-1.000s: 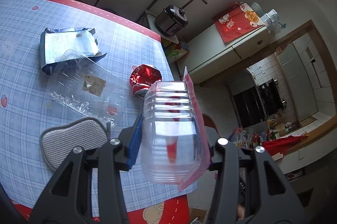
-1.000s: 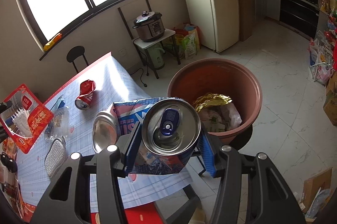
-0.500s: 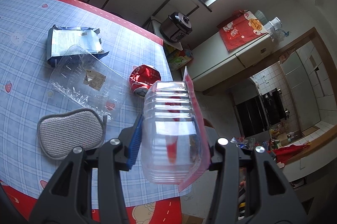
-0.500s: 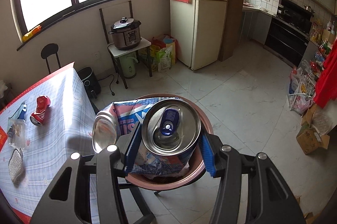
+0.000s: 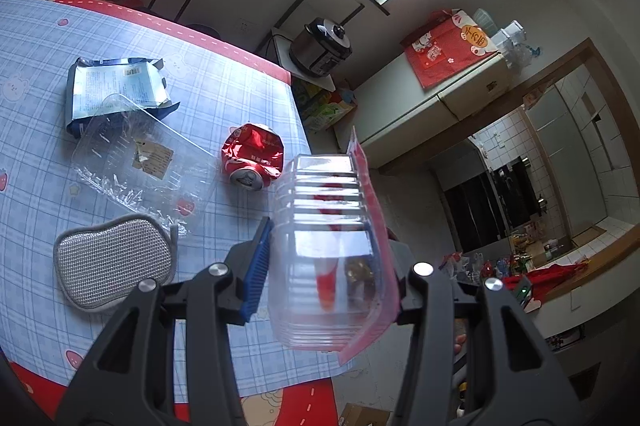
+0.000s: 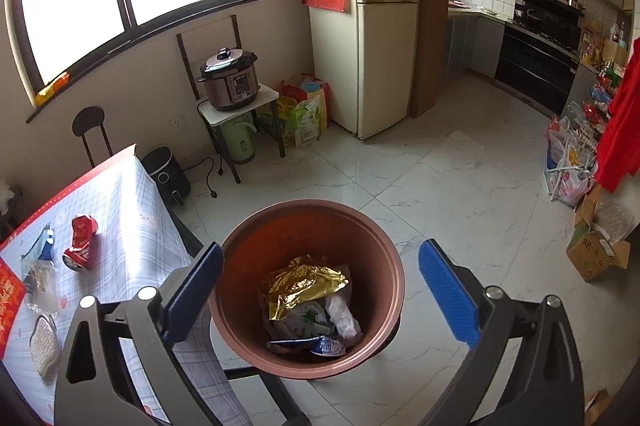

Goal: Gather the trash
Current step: 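Carry the clear tray in the left tool over the bin and release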

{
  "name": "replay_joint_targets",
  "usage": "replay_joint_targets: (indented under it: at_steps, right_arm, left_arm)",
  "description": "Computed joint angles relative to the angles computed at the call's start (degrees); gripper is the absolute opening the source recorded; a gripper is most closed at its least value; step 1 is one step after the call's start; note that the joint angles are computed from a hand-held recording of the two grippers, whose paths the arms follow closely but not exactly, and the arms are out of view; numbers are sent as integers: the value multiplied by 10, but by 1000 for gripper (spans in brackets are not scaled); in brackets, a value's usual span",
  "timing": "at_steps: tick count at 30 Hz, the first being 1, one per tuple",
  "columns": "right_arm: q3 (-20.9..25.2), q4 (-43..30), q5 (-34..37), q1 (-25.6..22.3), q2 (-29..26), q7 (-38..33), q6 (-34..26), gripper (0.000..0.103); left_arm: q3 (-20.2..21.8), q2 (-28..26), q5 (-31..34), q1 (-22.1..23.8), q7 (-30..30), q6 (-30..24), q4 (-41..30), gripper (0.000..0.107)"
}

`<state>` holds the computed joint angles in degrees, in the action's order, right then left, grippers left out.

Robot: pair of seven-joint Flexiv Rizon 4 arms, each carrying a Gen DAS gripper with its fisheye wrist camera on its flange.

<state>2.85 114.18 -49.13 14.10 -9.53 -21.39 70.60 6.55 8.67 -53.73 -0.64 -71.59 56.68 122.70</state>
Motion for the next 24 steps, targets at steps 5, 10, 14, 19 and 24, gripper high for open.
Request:
replay_joint_targets:
  at_steps: [5, 10, 14, 19, 24]
  right_arm:
    - [14, 31, 6, -11, 45, 17, 2, 98]
    - [33, 68, 19, -29, 91, 31, 4, 98]
    - [46, 103, 49, -50, 126, 34, 8, 98]
    - [60, 140, 84, -71, 166, 8, -9, 98]
    - [68, 167, 95, -96, 199, -2, -18, 98]
  left_arm:
    - [-28, -44, -20, -17, 29, -6, -46, 48]
    - [-74, -114, -39, -41, 50, 4, -111, 48]
    - [-115, -183, -37, -59, 43, 6, -175, 49]
    - [-158, -267, -4, -79, 4, 16, -259, 49]
    - [-208, -327, -11, -87, 18, 61, -316, 70]
